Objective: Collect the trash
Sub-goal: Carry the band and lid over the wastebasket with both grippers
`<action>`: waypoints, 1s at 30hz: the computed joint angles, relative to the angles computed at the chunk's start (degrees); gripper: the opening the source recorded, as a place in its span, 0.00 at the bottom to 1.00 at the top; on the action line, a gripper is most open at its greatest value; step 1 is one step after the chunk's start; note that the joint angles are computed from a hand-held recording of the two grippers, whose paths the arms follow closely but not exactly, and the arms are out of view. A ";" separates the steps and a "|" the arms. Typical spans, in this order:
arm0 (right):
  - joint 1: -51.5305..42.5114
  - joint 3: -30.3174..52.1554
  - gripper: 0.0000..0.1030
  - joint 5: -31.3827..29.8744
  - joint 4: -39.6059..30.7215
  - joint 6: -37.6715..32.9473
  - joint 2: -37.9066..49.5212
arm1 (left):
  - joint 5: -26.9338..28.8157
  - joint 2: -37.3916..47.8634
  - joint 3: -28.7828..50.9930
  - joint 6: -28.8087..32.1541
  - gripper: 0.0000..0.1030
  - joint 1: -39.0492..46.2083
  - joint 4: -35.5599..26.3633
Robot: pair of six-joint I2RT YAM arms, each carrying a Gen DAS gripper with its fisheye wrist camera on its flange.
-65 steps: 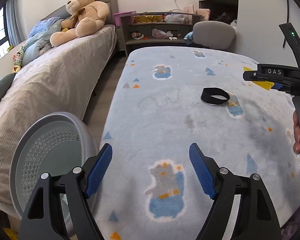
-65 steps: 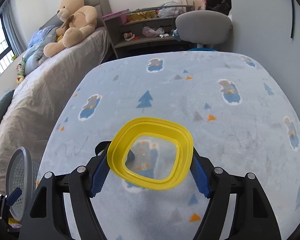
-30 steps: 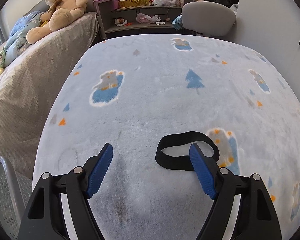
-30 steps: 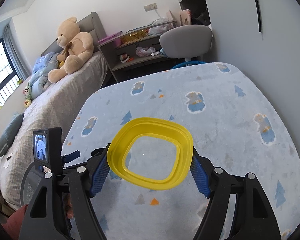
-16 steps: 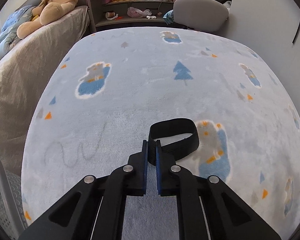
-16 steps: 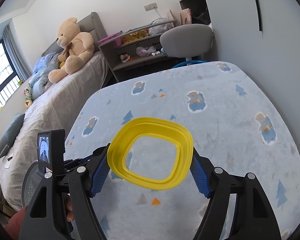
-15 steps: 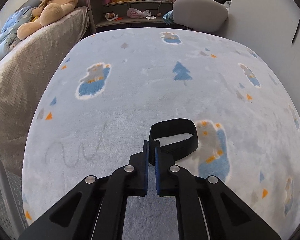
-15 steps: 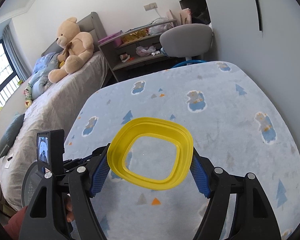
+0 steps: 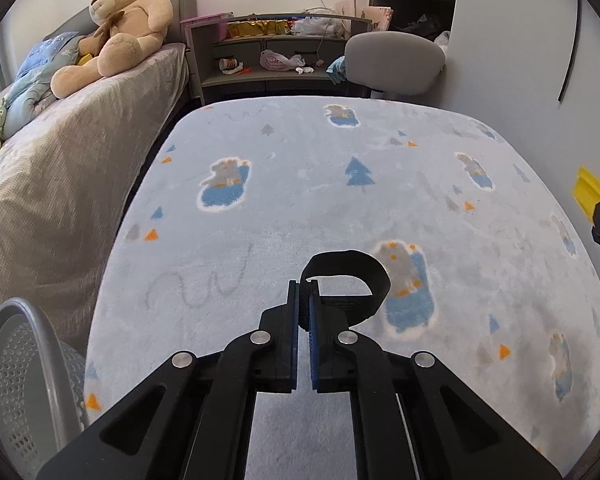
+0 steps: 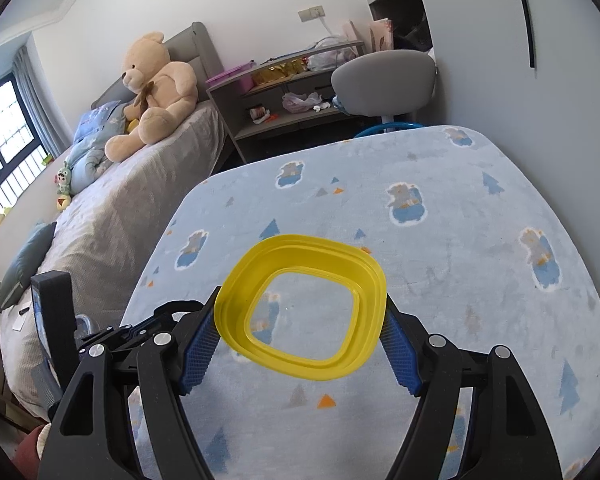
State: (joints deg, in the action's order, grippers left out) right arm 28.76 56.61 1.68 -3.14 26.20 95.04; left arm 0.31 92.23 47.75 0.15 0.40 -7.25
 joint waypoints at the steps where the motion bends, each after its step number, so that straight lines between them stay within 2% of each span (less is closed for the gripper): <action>1: 0.44 0.22 0.69 0.09 -0.04 -0.06 0.18 | -0.21 -1.68 -1.02 0.17 0.04 0.42 -0.02; 10: 5.18 2.37 0.69 1.55 -0.28 0.00 2.30 | 1.12 -14.42 -7.45 3.85 0.04 7.96 -4.15; 20: 15.29 8.94 0.69 4.05 -1.69 1.56 7.14 | 11.15 -25.85 -10.34 13.23 0.04 27.01 -10.26; 25: 21.90 16.37 0.69 6.37 -4.00 1.33 12.58 | 17.47 -27.38 -9.91 19.33 0.04 38.48 -12.60; 30: 27.36 25.75 0.69 8.20 -6.79 0.06 19.06 | 22.09 -24.13 -8.48 26.05 0.04 50.04 -12.45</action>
State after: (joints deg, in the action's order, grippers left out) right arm 56.13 82.36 9.88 -9.93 26.26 114.10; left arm 22.40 68.10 39.27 26.20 50.44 -19.70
